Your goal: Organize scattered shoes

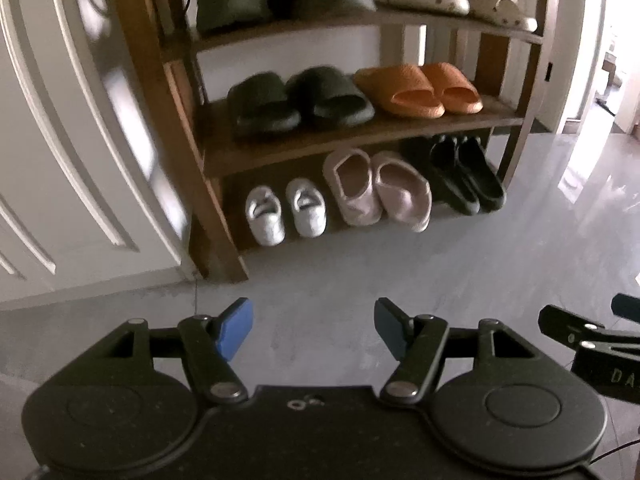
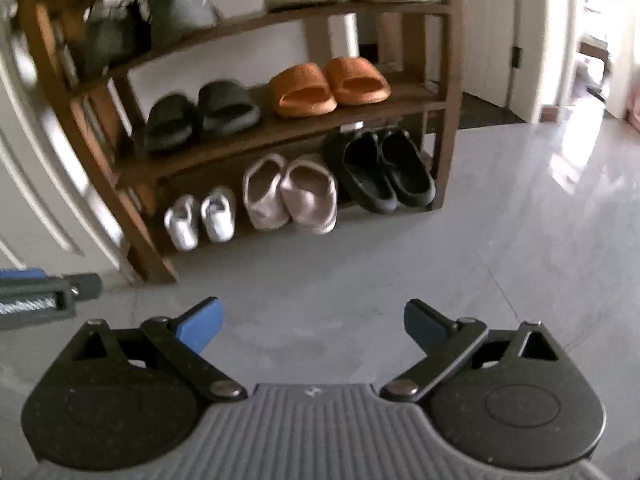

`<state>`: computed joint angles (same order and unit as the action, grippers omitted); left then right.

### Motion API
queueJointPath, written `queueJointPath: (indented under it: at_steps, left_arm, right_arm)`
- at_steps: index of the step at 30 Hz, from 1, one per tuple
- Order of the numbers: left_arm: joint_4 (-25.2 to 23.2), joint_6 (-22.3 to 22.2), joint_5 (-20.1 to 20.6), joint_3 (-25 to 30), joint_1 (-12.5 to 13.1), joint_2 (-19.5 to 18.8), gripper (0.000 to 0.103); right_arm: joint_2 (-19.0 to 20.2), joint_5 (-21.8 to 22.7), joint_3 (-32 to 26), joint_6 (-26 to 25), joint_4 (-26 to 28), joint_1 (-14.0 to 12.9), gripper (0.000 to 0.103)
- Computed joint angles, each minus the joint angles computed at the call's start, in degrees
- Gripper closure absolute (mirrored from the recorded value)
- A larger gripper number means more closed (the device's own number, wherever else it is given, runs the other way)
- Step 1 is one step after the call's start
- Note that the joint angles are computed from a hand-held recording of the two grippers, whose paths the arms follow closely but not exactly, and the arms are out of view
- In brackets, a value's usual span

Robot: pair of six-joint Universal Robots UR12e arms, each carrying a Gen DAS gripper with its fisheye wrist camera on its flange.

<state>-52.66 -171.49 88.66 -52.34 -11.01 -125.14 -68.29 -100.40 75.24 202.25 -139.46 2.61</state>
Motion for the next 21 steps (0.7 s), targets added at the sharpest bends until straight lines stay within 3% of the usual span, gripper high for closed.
queueJointPath:
  at_steps: [5, 21]
  left_arm:
    - [-1.65, 1.70, 0.28, -0.11, -0.27, 0.00, 0.036]
    - [-0.40, 0.41, 0.77, -1.44, -0.12, 0.59, 0.036]
  right_arm:
    - [0.04, -5.18, 0.19, 2.46, 0.02, 0.56, 0.004]
    - [0.75, -5.42, -1.28, 0.53, 2.13, 0.96, 0.004]
